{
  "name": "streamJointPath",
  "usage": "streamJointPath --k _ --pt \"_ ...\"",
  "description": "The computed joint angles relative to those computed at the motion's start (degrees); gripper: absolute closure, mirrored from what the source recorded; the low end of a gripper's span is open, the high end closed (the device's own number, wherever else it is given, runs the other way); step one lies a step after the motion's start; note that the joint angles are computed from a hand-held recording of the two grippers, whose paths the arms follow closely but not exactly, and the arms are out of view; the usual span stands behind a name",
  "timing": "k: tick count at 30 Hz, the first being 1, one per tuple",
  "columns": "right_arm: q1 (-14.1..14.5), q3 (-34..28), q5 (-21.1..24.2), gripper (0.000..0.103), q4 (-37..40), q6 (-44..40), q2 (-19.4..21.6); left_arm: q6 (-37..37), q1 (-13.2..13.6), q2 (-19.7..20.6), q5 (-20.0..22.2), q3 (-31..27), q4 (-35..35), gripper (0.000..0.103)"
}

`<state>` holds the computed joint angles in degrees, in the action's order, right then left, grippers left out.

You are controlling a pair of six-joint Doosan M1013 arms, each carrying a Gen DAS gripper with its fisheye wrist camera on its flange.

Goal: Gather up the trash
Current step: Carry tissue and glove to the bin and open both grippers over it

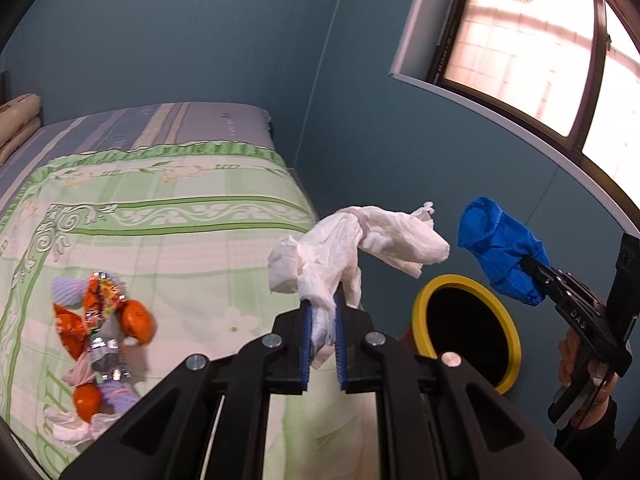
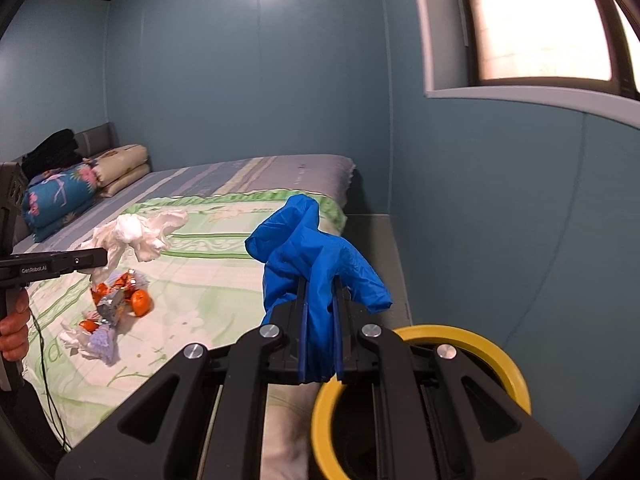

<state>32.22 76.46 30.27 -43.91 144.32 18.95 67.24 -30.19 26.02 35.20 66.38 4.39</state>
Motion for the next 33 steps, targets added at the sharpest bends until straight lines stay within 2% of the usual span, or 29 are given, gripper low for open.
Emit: streamJointPath --k 6,13,20,33 --pt "-1.0 2.3 1.2 0.094 -2.8 4.4 -1.4 5.9 -1.4 3.2 1.4 -4.1 -5.7 0.094" --pt "-1.9 4.1 3.5 0.094 -5.1 9.0 -2.2 11.0 -2.8 7.5 4.9 -9.6 -9.7 0.094" --pt "-3.5 5.5 5.7 0.094 -4.9 11.7 -2.5 15.0 -3.9 12.4 10.1 -15.9 -12.4 0.094" --pt "-5.7 6.4 8.0 0.094 -1.2 12.1 -1.6 17.7 -5.5 19.9 19.0 -25.1 -15.2 0.094"
